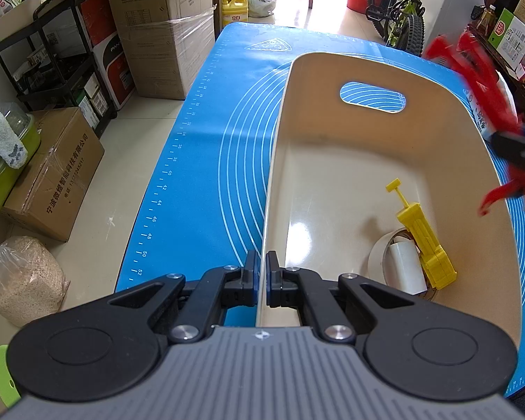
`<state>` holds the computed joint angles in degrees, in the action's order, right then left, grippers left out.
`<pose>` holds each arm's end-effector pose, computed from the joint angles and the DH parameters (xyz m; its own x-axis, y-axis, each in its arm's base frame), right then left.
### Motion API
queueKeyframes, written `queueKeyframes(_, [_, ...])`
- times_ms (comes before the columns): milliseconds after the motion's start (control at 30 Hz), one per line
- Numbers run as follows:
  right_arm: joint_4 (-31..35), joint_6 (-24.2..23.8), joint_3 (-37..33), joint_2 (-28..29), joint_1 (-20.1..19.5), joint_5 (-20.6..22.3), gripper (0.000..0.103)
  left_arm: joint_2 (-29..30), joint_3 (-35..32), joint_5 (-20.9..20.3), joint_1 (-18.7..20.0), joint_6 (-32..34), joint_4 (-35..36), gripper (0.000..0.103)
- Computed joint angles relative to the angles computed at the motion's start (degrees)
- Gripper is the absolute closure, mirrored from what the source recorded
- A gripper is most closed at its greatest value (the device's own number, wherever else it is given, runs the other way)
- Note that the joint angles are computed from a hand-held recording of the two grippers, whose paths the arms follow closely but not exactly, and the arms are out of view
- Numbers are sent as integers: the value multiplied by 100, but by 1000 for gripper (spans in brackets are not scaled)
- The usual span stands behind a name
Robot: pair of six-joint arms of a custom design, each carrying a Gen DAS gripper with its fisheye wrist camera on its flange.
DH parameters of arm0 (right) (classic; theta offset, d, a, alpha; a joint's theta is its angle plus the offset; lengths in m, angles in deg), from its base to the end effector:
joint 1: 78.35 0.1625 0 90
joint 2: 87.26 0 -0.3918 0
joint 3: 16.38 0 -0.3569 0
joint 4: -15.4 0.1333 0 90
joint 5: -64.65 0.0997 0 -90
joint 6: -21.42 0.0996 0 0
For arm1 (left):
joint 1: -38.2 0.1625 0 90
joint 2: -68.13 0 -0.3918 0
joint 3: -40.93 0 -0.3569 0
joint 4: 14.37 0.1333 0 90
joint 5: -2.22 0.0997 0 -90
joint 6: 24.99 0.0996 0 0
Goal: Organize rigid objects
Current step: 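Carry the red figure toy into the beige bin and open the right gripper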
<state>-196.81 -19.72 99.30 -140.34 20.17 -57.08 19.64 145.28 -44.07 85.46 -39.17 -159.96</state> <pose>0.1575 -0.5053 0.2020 -0.6348 -0.0862 0.7679 -0.6541 0.5890 -0.4746 -0.2311 -0.5480 0.0880 -0.6788 0.2980 -0.6711 0.5285 0.8328 -0.1647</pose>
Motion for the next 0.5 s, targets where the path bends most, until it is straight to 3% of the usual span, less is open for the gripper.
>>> queueKeyframes(500, [1063, 572, -449, 754, 63, -423, 69, 17, 2, 6, -11, -10, -9, 98])
